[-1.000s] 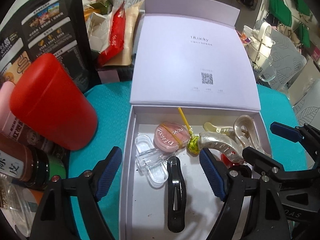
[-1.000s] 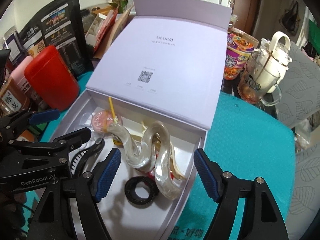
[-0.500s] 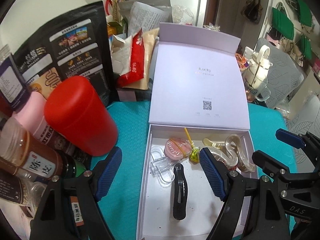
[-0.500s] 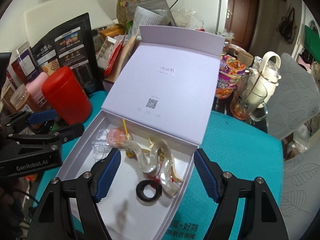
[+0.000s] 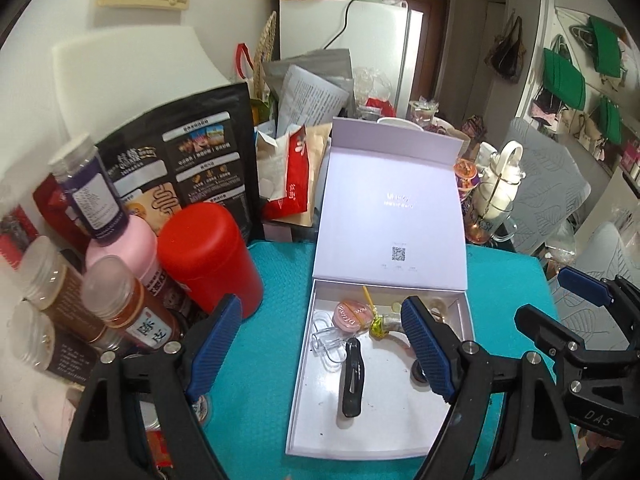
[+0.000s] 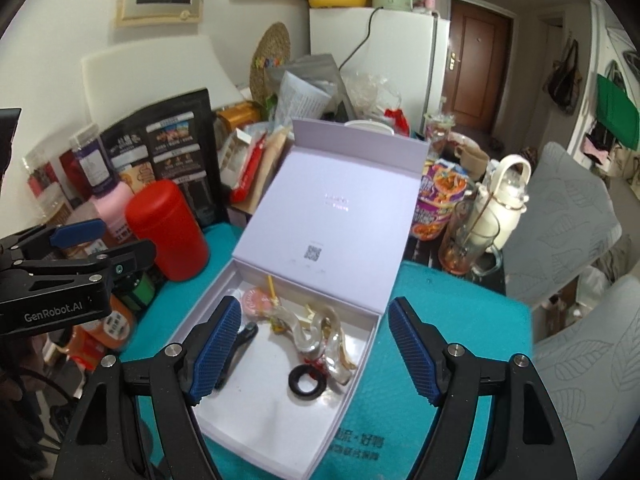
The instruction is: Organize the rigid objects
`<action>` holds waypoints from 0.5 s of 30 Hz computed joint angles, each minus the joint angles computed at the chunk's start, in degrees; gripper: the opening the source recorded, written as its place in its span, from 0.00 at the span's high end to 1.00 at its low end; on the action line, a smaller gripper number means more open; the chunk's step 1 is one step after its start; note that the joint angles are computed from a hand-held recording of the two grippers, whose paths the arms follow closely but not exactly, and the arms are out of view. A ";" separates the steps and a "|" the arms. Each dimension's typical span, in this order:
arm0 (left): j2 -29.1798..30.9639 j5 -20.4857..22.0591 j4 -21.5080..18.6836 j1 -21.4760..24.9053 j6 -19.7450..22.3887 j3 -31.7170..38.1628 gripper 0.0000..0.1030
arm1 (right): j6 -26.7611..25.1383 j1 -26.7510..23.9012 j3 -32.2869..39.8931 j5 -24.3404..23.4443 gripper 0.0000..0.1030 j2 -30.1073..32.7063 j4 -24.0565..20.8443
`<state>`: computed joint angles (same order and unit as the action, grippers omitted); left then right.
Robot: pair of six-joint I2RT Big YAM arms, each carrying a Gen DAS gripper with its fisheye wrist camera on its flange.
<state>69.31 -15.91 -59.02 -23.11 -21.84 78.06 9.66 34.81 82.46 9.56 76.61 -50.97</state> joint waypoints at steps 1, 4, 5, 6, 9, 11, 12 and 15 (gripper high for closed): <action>-0.40 -0.73 -0.78 -0.53 -0.34 0.41 0.20 | -0.11 0.25 0.06 0.39 0.25 -0.68 -0.31; -2.04 -3.13 -2.72 -2.53 -1.66 1.33 0.20 | -0.27 0.80 0.06 1.02 0.25 -2.64 -1.24; -2.62 -4.19 -3.62 -3.50 -2.44 1.75 0.20 | -0.31 1.02 -0.12 1.04 0.24 -3.61 -1.45; -2.98 -4.99 -4.40 -4.25 -3.15 2.13 0.20 | -0.32 1.23 -0.24 1.17 0.24 -4.33 -1.64; -4.18 -7.82 -6.86 -7.03 -5.44 3.07 0.20 | -0.50 1.97 -0.74 1.77 0.24 -6.93 -2.43; -5.09 -10.27 -8.77 -9.30 -7.20 3.66 0.20 | -0.68 2.49 -1.15 1.98 0.24 -8.65 -2.97; -5.39 -11.21 -9.71 -10.34 -8.07 4.01 0.20 | -0.73 2.71 -1.36 2.01 0.24 -9.60 -3.39; -6.02 -13.89 -12.43 -13.47 -10.45 5.13 0.20 | -0.69 3.23 -2.16 2.45 0.24 -12.01 -4.53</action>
